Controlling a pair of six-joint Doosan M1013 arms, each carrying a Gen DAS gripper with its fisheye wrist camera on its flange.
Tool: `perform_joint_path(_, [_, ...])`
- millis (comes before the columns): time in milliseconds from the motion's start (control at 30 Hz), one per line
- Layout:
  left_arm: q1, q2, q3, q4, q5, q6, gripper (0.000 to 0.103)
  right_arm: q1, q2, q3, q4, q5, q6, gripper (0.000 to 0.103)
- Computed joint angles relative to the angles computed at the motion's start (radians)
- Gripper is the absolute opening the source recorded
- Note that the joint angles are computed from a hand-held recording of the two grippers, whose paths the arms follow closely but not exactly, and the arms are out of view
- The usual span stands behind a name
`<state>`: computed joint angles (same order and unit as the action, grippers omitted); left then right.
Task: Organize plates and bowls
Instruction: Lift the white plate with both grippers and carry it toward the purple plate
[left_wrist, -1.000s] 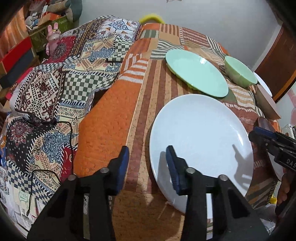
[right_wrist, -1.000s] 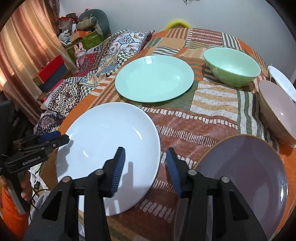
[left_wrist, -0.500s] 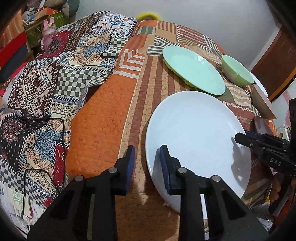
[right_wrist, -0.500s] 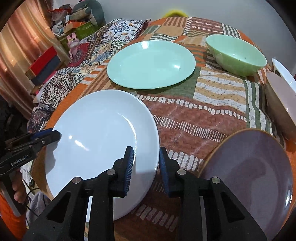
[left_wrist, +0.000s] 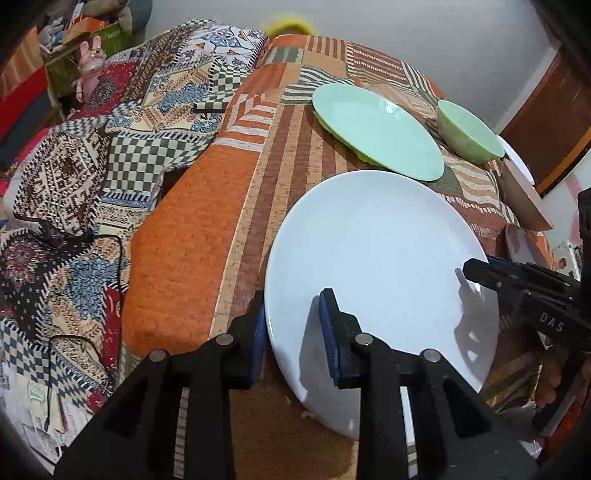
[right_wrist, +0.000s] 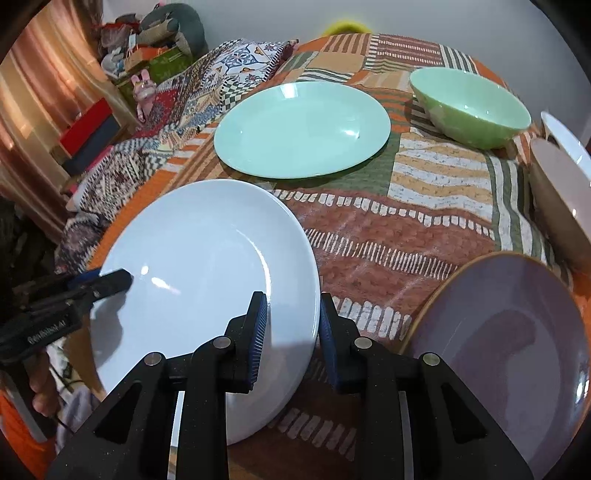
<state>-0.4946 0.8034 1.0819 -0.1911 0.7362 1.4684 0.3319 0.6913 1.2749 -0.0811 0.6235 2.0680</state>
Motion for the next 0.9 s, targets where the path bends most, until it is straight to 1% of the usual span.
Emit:
perform_joint_path(167, [-0.007, -0.019, 0.019, 0.046, -0.018, -0.033, 0.028, 0.007, -0.011, 0.013, -0.023, -0.02, 0.021, 0.025])
perform_joint_path(333, [-0.011, -0.041, 0.033, 0.072, -0.047, -0.051, 0.028, 0.008, -0.034, 0.036, -0.033, -0.065, 0.036, 0.025])
perform_joint_path(700, [-0.03, -0.079, 0.044, 0.092, -0.101, -0.056, 0.028, 0.009, -0.096, 0.103, -0.157, -0.161, 0.148, 0.025])
perform_joint_path(900, [-0.047, -0.095, 0.044, 0.096, -0.124, -0.039, 0.028, 0.005, -0.137, 0.15, -0.254, -0.204, 0.249, 0.025])
